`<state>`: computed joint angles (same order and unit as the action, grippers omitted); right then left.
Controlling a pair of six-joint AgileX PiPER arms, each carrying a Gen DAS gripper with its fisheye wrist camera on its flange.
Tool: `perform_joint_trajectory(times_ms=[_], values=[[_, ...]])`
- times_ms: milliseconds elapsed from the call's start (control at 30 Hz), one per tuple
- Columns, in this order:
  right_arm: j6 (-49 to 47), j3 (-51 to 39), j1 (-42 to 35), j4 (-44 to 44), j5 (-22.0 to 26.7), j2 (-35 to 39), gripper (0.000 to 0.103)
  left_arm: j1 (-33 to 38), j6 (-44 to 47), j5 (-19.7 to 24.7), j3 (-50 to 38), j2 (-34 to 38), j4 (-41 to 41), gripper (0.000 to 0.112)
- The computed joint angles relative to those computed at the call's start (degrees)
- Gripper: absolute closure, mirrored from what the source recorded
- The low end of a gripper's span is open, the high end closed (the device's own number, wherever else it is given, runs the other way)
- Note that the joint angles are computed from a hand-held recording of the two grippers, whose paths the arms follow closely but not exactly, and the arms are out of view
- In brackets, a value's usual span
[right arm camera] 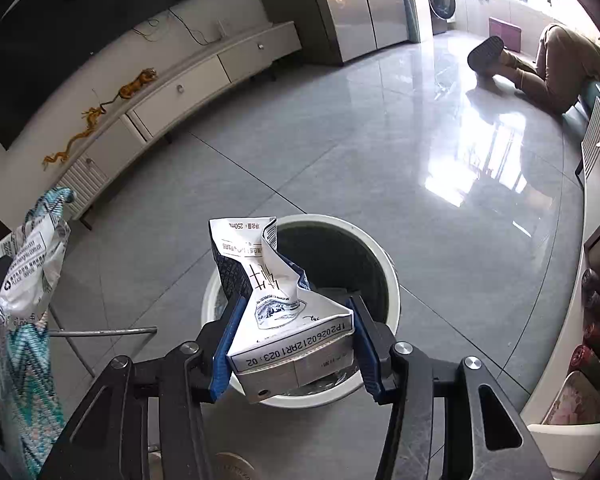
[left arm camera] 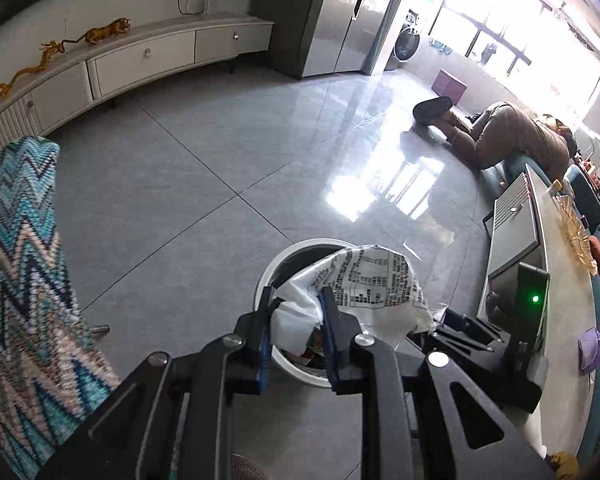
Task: Collect trash
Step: 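Carry wrapper and carton over the grey bin and open both tools, then move both tools back over the blanket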
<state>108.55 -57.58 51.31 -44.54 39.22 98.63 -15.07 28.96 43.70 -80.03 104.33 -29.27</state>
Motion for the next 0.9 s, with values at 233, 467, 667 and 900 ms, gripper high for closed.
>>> perform_joint_trajectory(times_ms=[233, 467, 667, 900], values=[[1.50, 1.24, -5.33, -1.41, -7.04, 4.52, 0.048, -1.11, -1.72, 3.68, -9.47, 10.12, -3.98, 0.066], [0.54, -2.69, -3.57, -0.57, -1.55, 5.43, 0.027, 0.97, 3.08, 2.91, -5.56, 4.19, -7.08, 0.066], [1.61, -7.90, 1.55, -3.41, 8.69, 2.22, 0.021, 5.48, 9.63, 2.25, 1.55, -7.35, -11.42, 0.066], [-1.96, -19.80, 10.52, -7.74, 21.48, 0.11, 0.020, 17.69, 18.10, 9.94, 5.28, -20.02, -15.67, 0.066]])
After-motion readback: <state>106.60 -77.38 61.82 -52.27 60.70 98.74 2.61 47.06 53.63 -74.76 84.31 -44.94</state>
